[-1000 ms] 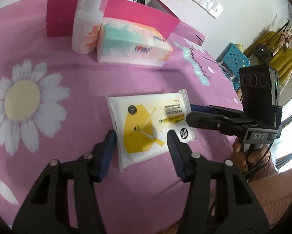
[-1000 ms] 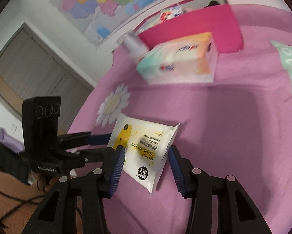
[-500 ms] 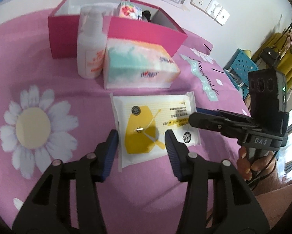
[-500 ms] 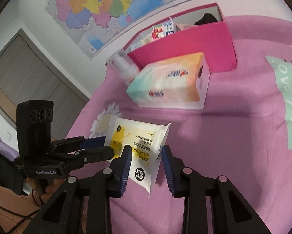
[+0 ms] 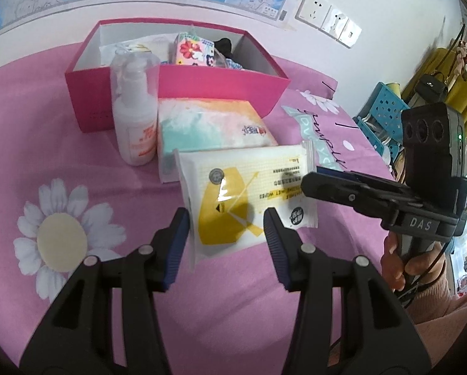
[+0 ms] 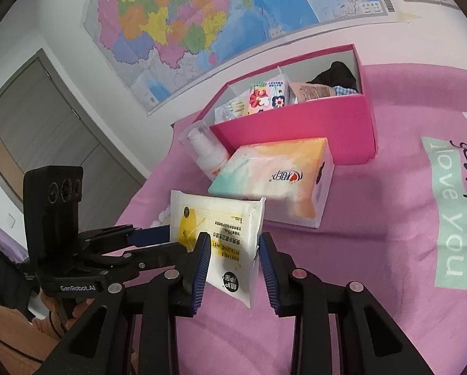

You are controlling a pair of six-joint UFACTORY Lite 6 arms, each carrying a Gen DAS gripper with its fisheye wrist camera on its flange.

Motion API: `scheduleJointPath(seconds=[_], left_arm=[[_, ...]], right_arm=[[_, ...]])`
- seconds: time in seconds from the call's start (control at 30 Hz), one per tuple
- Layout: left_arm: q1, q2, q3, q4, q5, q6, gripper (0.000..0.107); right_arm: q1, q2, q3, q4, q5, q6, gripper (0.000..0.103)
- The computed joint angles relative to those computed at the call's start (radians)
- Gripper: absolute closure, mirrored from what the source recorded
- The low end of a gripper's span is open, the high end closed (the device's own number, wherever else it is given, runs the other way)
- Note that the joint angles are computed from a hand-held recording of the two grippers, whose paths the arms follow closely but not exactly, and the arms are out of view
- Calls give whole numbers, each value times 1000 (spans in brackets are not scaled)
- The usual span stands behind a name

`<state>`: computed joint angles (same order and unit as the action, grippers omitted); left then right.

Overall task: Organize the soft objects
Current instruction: 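Lift the wet wipes pack with the right tool toward the pink box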

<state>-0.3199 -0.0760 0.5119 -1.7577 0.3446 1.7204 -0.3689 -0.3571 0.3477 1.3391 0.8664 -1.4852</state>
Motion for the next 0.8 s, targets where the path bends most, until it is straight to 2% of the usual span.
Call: scheduleJointPath(seconds=[0.8], left_arm=[[4,-26,56,28,-12,-27,56]], right_arm=[[-14,65,110,15,25,-8,70]])
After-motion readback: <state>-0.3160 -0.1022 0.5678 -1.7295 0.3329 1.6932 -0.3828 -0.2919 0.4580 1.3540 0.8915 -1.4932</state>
